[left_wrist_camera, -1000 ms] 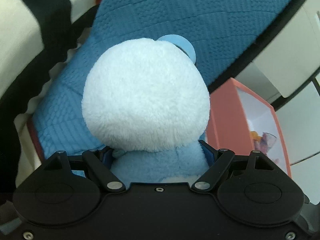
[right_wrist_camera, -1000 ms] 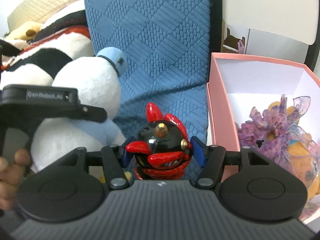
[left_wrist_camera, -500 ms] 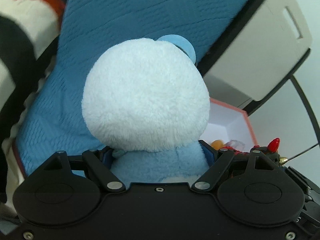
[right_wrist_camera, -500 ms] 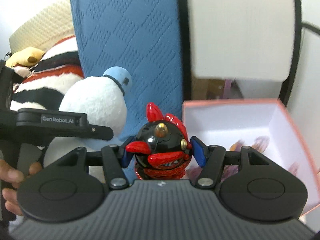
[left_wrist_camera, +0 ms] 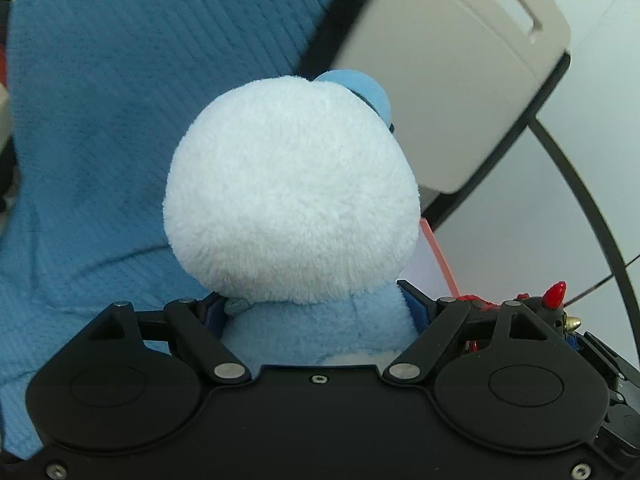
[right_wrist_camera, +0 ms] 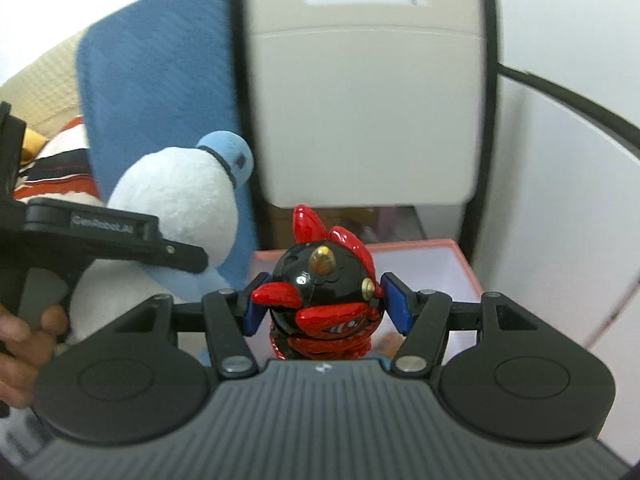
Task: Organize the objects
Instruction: 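Carry the penguin and devil figurine over the pink box with both tools, then open both tools to drop the penguin and figurine into the box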
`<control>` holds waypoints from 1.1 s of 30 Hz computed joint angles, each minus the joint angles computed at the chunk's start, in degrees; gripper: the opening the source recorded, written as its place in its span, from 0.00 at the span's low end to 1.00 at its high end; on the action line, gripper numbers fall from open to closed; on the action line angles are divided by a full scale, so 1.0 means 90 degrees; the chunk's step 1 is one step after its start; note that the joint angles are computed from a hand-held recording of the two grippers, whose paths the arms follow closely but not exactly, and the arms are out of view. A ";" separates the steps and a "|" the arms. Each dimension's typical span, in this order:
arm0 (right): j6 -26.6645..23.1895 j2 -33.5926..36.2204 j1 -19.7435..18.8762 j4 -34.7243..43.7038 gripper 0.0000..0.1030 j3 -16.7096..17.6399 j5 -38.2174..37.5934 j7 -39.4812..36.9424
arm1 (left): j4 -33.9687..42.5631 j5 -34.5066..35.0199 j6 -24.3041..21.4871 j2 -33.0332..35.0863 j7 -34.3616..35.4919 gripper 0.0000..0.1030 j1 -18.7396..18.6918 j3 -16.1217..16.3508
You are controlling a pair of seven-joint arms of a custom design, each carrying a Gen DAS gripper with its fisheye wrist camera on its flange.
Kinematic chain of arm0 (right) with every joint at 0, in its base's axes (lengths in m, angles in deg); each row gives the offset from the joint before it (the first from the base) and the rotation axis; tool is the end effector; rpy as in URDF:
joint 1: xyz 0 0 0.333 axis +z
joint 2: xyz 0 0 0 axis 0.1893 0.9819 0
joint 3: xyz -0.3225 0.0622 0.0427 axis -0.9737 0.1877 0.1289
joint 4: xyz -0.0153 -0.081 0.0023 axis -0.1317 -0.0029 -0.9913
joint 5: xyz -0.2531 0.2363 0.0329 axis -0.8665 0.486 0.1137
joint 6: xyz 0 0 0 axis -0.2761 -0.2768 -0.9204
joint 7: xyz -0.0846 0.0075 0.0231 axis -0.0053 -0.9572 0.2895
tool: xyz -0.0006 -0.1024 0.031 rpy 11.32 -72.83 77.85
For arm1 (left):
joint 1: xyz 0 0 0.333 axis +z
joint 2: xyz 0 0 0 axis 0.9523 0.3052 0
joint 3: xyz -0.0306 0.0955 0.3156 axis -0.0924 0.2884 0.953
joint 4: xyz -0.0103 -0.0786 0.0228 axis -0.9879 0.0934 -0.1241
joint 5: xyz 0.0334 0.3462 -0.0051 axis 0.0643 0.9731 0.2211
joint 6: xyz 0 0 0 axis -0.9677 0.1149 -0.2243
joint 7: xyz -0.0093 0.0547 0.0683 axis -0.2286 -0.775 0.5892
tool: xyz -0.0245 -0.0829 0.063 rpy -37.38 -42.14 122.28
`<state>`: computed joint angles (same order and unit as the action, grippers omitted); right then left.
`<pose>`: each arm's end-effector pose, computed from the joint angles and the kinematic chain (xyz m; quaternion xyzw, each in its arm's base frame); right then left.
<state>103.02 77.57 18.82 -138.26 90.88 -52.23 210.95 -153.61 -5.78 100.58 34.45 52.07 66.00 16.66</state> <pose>0.5130 0.1308 0.5975 -0.6096 0.6439 -0.3067 0.3461 0.6421 -0.1389 0.5700 -0.7423 0.5623 -0.3552 0.0815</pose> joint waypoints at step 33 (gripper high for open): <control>0.0194 -0.0018 -0.0299 -0.0775 0.67 -0.0305 0.0757 0.0108 | 0.0755 0.0253 -0.0782 0.0563 0.0539 0.98 -0.0328 -0.0120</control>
